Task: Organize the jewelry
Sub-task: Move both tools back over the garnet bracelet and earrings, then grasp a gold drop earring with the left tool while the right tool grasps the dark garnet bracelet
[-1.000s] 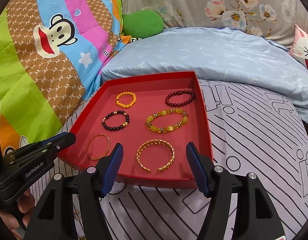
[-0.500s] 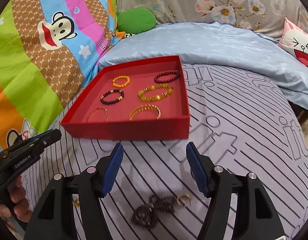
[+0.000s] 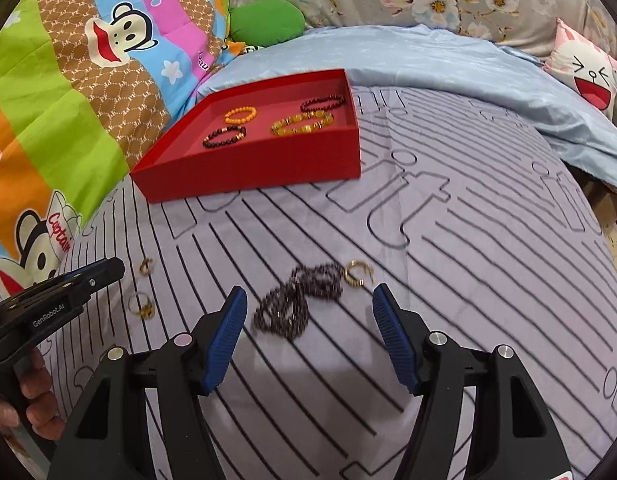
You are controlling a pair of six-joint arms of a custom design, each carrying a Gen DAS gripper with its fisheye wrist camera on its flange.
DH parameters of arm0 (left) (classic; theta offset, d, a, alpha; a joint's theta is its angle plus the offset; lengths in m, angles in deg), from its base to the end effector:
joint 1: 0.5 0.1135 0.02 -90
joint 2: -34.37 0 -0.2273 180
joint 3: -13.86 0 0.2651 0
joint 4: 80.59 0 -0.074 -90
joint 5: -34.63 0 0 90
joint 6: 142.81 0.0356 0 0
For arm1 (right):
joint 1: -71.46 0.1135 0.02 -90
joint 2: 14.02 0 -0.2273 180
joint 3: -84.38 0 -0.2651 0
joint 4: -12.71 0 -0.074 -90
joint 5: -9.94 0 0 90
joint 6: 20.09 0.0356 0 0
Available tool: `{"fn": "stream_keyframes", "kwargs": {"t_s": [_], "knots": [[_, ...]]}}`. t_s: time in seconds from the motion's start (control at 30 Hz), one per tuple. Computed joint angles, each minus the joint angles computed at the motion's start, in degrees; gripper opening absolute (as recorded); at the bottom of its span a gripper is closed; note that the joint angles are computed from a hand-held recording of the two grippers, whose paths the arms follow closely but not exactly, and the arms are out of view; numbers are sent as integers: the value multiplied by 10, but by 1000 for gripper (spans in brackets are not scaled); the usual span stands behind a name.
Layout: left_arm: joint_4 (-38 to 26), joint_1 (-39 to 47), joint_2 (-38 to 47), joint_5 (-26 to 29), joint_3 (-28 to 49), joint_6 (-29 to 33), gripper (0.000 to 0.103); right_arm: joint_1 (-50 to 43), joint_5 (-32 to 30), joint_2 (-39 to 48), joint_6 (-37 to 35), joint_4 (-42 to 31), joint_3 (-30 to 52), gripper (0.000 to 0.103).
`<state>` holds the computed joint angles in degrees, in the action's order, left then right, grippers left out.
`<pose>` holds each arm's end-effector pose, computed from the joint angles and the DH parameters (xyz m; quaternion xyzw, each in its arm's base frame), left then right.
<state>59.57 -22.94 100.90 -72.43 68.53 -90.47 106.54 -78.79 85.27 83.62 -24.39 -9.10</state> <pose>0.2405 -0.0880 0.1827 -0.1719 0.9195 -0.0412 0.3510 0.3162 0.2211 0.1954 -0.1704 0.9237 0.1322 0.3167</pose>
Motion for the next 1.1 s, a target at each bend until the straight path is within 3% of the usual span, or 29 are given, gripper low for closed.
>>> {"fn": "stream_keyframes", "kwargs": {"t_s": [0.17,0.5,0.63,0.73,0.8,0.9,1.1], "knots": [[-3,-43,-31,-32,-27,-19,27,2,-7,-7,12,5,-19,63],[-6,-70,-34,-28,-45,-35,27,14,-8,35,22,9,19,58],[-4,-72,-32,-26,-46,-38,28,15,-1,48,20,6,33,50],[-3,-73,-32,-24,-46,-38,28,12,-5,54,20,5,38,26],[-3,-74,-31,-23,-44,-37,28,7,-7,53,25,4,36,16],[-1,-77,-28,-19,-41,-38,29,0,-18,46,30,5,27,10],[11,-81,-4,-15,-26,-36,29,-2,-28,20,33,12,-4,10]]}}
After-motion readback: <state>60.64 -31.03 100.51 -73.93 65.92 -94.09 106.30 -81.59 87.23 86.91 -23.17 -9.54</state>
